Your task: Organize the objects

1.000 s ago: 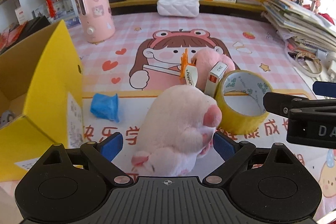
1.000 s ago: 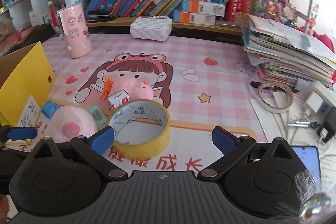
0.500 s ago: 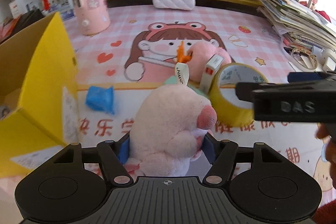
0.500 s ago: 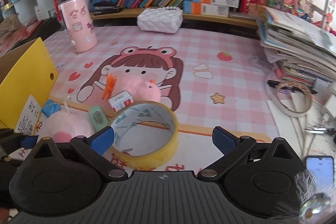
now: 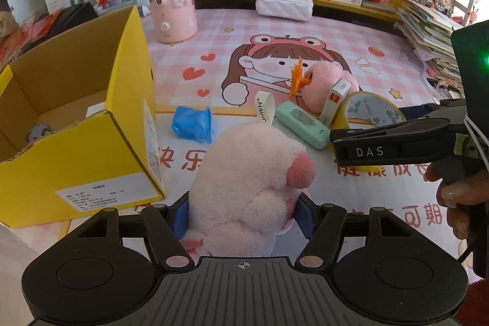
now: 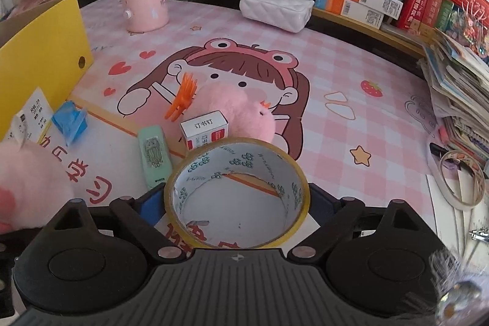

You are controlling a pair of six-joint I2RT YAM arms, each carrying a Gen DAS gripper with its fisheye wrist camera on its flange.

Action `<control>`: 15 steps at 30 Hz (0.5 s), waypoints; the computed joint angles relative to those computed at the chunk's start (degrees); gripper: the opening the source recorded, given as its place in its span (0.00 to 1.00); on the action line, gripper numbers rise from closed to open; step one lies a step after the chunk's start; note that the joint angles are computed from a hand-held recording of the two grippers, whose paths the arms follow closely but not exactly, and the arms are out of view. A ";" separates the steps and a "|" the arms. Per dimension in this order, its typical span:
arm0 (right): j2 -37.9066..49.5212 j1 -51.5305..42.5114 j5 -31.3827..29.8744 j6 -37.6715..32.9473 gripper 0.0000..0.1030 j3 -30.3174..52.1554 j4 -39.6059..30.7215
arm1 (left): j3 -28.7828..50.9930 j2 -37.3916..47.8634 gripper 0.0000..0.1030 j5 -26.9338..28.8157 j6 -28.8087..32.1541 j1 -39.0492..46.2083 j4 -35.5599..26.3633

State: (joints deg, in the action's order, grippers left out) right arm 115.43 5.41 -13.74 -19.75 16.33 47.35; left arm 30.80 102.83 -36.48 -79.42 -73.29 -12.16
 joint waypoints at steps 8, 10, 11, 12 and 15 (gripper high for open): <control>-9.47 -2.23 -0.42 2.11 0.89 -7.12 -0.31 | -0.31 -1.20 0.65 -1.41 -2.10 -2.46 -0.95; -13.74 -2.78 -0.81 3.01 0.89 -9.29 -1.98 | -0.62 -1.78 0.65 -2.02 -3.19 -3.54 -1.47; -15.92 -2.90 -0.92 3.48 0.89 -10.49 -2.67 | -0.83 -2.17 0.65 -2.34 -3.78 -4.11 -1.82; -17.85 -2.94 -0.96 3.77 0.89 -11.63 -3.16 | -0.99 -2.39 0.65 -2.69 -4.64 -4.83 -2.27; -23.16 -2.44 -0.45 4.38 0.89 -15.34 -3.58 | -1.75 -3.54 0.65 -3.78 -7.59 -7.04 -3.99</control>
State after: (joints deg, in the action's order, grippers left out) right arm 92.26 2.97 -14.19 -15.37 0.99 43.77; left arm 29.05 99.29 -40.25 -87.01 -80.33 -16.14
